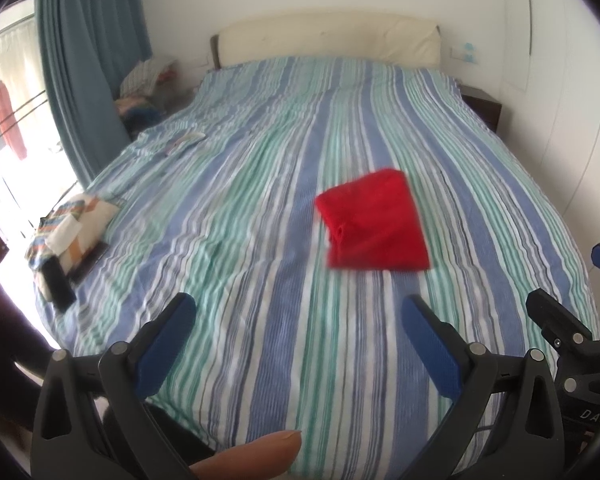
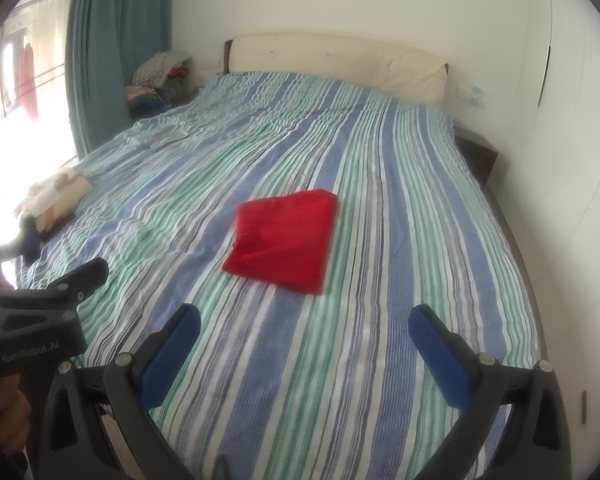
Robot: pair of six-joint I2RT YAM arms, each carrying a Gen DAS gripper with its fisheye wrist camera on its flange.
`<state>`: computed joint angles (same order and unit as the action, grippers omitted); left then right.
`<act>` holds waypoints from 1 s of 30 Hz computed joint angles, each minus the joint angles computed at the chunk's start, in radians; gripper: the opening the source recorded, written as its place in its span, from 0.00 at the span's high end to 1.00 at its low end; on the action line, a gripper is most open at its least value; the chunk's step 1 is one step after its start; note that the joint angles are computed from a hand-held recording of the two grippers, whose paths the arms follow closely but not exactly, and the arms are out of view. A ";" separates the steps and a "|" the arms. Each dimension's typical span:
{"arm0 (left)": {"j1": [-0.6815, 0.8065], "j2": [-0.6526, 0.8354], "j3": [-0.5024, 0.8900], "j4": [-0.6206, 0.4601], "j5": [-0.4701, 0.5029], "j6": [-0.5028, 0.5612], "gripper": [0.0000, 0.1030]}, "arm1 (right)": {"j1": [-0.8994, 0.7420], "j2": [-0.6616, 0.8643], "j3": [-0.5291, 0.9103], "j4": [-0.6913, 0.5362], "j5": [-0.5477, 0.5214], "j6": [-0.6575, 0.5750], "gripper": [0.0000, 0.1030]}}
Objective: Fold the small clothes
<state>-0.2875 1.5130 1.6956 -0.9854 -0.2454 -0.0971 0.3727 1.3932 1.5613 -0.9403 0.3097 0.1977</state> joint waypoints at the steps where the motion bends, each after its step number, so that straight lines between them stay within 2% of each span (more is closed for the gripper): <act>1: 0.001 0.000 -0.001 0.000 0.001 -0.001 0.01 | 0.000 0.001 0.001 -0.001 0.001 0.000 0.01; 30: -0.010 -0.009 -0.005 0.002 -0.014 0.024 0.01 | 0.003 -0.011 -0.022 0.006 0.014 0.004 0.01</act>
<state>-0.2980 1.5043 1.6901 -0.9839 -0.2598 -0.0731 0.3752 1.3820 1.5395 -0.9345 0.3234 0.2014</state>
